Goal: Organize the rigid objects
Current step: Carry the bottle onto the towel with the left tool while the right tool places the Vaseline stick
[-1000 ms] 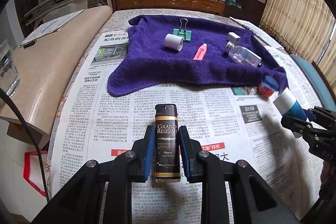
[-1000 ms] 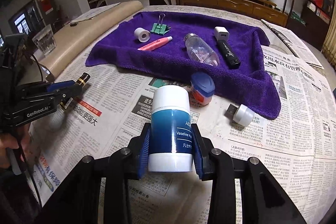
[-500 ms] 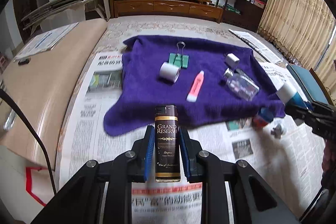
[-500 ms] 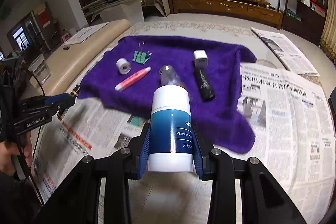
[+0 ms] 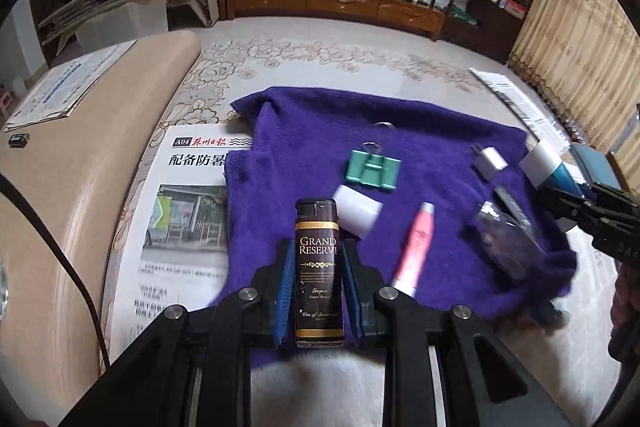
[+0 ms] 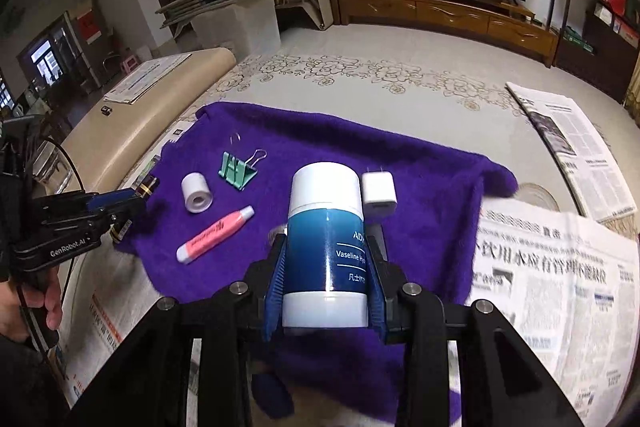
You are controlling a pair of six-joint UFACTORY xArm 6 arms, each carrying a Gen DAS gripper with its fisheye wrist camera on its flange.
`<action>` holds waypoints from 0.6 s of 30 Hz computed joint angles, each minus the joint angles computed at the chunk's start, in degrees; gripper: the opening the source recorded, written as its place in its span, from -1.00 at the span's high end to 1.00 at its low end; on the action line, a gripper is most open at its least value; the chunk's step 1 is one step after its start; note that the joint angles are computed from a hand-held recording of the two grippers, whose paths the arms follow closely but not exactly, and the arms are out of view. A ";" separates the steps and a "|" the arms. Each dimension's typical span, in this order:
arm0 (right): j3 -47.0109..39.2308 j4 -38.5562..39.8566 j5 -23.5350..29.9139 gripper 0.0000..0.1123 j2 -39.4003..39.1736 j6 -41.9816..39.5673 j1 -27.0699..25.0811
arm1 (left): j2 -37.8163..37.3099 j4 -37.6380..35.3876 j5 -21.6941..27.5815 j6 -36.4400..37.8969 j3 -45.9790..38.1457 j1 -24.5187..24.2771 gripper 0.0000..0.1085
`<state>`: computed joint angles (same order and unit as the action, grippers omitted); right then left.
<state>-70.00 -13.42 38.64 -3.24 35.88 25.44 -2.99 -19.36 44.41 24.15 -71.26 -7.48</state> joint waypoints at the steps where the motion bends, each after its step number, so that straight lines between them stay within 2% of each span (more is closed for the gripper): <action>1: -1.32 0.84 0.18 0.37 1.38 -1.05 -0.32 | 1.05 0.93 0.18 -0.63 -0.71 -0.22 0.58; 10: -17.40 5.81 7.35 0.37 15.53 -10.59 -1.74 | 5.25 4.33 0.62 -2.66 -3.19 -0.86 0.58; 18: -30.02 7.51 17.28 0.37 25.15 -16.49 -1.75 | 5.82 7.10 1.42 -2.88 -3.95 -1.47 0.58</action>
<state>-100.02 -5.91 55.93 21.91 19.39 23.69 2.84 -12.25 45.82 21.27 -75.21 -8.95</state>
